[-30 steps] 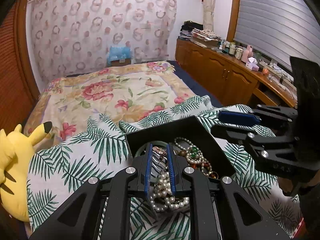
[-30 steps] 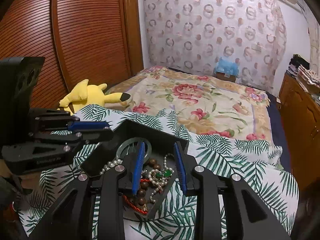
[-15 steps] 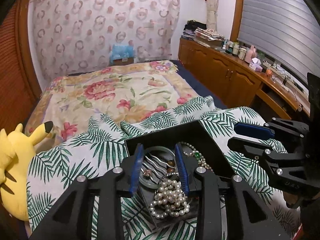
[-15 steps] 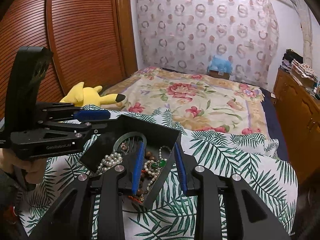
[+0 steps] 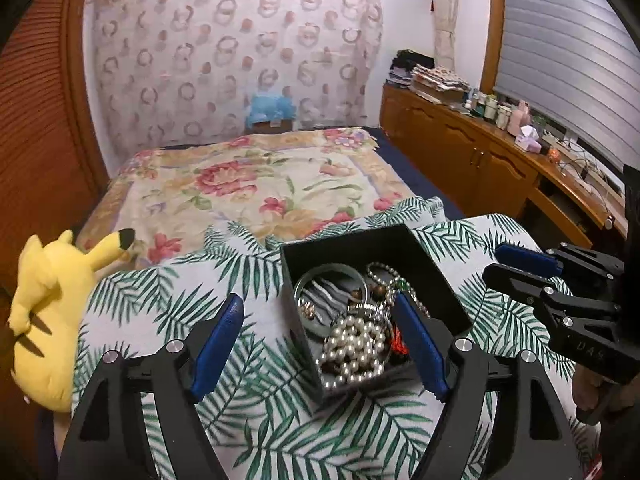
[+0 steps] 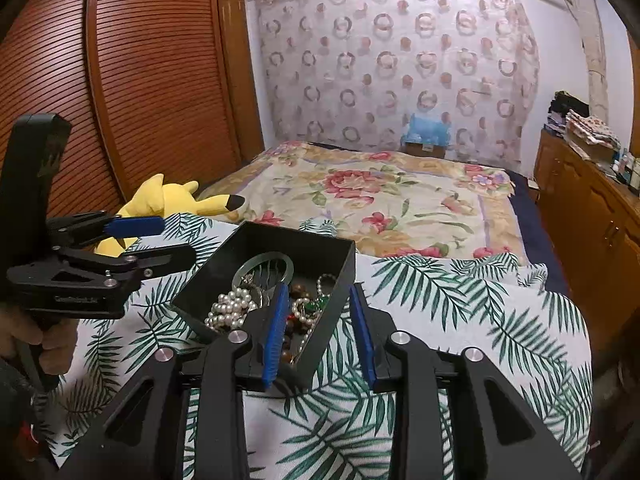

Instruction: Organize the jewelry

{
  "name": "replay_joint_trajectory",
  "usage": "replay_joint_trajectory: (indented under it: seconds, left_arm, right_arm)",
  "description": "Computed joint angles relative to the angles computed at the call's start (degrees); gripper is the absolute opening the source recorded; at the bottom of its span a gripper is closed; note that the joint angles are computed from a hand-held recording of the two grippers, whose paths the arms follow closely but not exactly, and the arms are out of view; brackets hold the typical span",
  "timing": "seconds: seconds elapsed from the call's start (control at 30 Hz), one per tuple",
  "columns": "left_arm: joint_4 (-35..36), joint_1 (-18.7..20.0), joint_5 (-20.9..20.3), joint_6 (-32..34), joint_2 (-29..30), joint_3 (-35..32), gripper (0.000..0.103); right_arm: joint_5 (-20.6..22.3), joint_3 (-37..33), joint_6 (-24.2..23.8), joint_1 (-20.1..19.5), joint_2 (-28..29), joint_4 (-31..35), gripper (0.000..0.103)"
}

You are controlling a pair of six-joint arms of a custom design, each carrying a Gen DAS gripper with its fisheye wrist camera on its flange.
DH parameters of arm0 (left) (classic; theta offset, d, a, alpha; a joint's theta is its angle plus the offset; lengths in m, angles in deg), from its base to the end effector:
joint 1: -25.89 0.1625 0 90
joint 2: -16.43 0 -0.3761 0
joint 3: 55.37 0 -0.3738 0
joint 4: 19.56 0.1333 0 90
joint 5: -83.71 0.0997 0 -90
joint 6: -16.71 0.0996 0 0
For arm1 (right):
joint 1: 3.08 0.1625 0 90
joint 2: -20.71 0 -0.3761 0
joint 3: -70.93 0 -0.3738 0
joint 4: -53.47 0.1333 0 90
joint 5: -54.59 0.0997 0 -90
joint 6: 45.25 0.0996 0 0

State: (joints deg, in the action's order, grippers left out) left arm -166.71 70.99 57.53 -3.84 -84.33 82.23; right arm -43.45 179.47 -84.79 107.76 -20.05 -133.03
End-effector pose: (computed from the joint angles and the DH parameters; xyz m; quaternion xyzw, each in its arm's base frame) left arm -0.0806 -0.3964 0.3013 0.0851 0.8364 -0.4072 0.3568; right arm 0.3112 -0.4819 0.0234 0.4709 -0.8440 0.2331 0.1072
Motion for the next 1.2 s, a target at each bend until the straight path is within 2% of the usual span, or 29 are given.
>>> replay_joint_trajectory:
  seconds: [0.03,0.07,0.17,0.3,0.37,0.5,0.6,0.8,0.93,1.1,1.2]
  left_arm:
    - [2.6,-0.6,0.6,-2.3,-0.9,0.2,0.079]
    - [5.2,-1.1,1.3,-4.4,-1.6,0.3,0.096]
    - [10.2,-3.5,3.3,-9.2,-4.7,2.0,0.096]
    - [21.8,-6.4,4.5,-18.5,-9.0,3.0,0.096]
    - [29.9,-8.3,5.3,-25.0,-11.2,3.1,0.096]
    - [45.6,-12.4,6.0,-37.4,-15.3,2.9,0.096]
    - [60.9,-17.1,5.9,-50.0,-18.2,2.0,0.096]
    - [84.9,-26.0,3.5,-71.4,-19.8,-0.7,0.096]
    - [95.3,-31.5,0.8,-80.9,-20.2,-1.5,0.096]
    - [103.2,-36.1,-2.0,-88.2,-19.5,-2.5,0.096]
    - [105.6,-37.5,-2.6,-90.6,-19.4,-3.0,0.096]
  right_arm:
    - [-0.2,0.4,0.3,0.1,-0.1,-0.7,0.052]
    - [-0.4,1.2,0.7,0.1,-0.4,-1.9,0.061]
    - [-0.9,3.3,1.7,0.0,-1.3,-4.4,0.076]
    - [-2.7,5.7,2.5,0.4,-1.8,-8.5,0.096]
    - [-3.3,6.9,2.8,0.6,-2.2,-10.4,0.1]
    - [-4.5,9.6,3.8,1.0,-3.4,-13.2,0.1]
    - [-4.6,12.2,3.7,1.5,-4.5,-16.9,0.1]
    - [-4.0,18.6,4.1,2.9,-8.5,-23.5,0.1]
    - [-3.8,21.8,4.4,3.6,-10.9,-25.9,0.1]
    - [-3.8,24.6,4.7,4.4,-12.9,-27.5,0.1]
    - [-3.6,25.5,5.0,4.5,-13.4,-28.4,0.1]
